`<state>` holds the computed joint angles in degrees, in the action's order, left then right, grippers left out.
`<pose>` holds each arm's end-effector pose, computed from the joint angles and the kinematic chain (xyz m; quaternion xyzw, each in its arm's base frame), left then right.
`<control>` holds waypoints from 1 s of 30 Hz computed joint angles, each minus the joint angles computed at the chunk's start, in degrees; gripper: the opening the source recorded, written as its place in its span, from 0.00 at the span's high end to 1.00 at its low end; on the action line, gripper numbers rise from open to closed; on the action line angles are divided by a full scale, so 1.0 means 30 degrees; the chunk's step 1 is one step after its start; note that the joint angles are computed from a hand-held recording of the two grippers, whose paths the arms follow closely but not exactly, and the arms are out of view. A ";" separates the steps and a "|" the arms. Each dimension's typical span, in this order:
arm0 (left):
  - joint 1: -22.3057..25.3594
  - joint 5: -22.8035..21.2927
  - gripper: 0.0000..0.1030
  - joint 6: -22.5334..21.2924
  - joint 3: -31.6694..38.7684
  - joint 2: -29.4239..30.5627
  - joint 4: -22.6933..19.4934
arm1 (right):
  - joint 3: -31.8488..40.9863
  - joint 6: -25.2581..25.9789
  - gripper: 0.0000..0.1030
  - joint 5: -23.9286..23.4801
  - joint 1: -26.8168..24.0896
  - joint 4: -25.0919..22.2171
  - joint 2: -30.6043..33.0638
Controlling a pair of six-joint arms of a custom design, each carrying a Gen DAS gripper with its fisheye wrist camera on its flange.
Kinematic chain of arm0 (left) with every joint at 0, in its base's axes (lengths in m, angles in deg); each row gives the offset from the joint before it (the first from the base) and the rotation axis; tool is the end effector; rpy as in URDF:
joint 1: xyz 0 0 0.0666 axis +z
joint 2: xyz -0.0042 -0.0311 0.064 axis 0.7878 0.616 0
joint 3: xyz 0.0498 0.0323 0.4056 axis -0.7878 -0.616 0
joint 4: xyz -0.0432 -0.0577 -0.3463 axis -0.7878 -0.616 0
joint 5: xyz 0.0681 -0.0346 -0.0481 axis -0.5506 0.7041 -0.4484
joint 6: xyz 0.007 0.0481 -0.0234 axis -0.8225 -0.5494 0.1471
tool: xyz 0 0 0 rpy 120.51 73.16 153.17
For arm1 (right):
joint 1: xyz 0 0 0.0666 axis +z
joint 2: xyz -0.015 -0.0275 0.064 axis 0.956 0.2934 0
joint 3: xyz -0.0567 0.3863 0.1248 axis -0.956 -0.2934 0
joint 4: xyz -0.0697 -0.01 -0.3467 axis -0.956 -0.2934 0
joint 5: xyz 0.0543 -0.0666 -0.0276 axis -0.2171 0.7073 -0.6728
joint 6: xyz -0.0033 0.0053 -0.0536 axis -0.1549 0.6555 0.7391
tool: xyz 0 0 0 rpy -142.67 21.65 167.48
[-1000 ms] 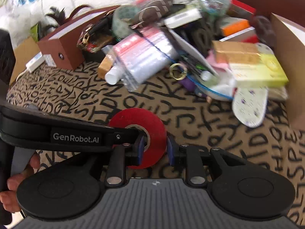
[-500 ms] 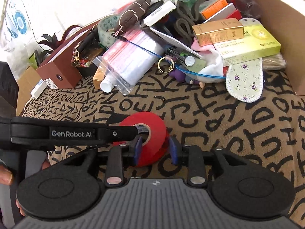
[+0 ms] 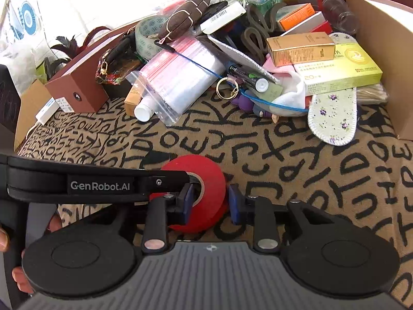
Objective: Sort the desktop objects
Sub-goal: 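Carry the red tape roll over the box and open the left tool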
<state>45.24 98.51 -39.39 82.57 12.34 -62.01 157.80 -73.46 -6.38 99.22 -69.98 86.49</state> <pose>0.5026 -0.0710 0.3376 0.0279 0.9431 -0.1883 0.2726 0.4682 0.2333 0.3226 -0.0677 0.9255 0.1729 0.3300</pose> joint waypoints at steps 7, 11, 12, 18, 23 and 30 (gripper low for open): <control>-0.0283 0.0029 0.66 0.0472 0.0008 -0.0140 -0.0301 | -0.0451 0.0312 0.70 0.0276 0.0016 0.0184 -0.0481; -0.0894 0.0411 0.67 0.1370 0.0320 -0.0260 -0.0177 | -0.1153 0.0614 0.72 0.0793 -0.0338 0.0554 -0.1519; -0.1180 0.0361 0.68 0.1405 0.0542 -0.0275 -0.0105 | -0.1306 0.0708 0.72 0.0972 -0.0487 0.0614 -0.1831; -0.3009 0.0362 0.69 0.1416 0.3216 0.0349 -0.0045 | -0.1979 0.1813 0.72 0.2267 -0.1926 0.1277 -0.3859; -0.4461 0.0371 0.69 0.1088 0.7495 0.2110 -0.0926 | -0.1194 0.2935 0.72 0.2471 -0.3838 0.1478 -0.4641; -0.5740 0.0921 0.68 0.1438 1.6071 0.6700 -0.3819 | 0.1127 0.3877 0.73 0.1554 -0.6852 0.1496 -0.3773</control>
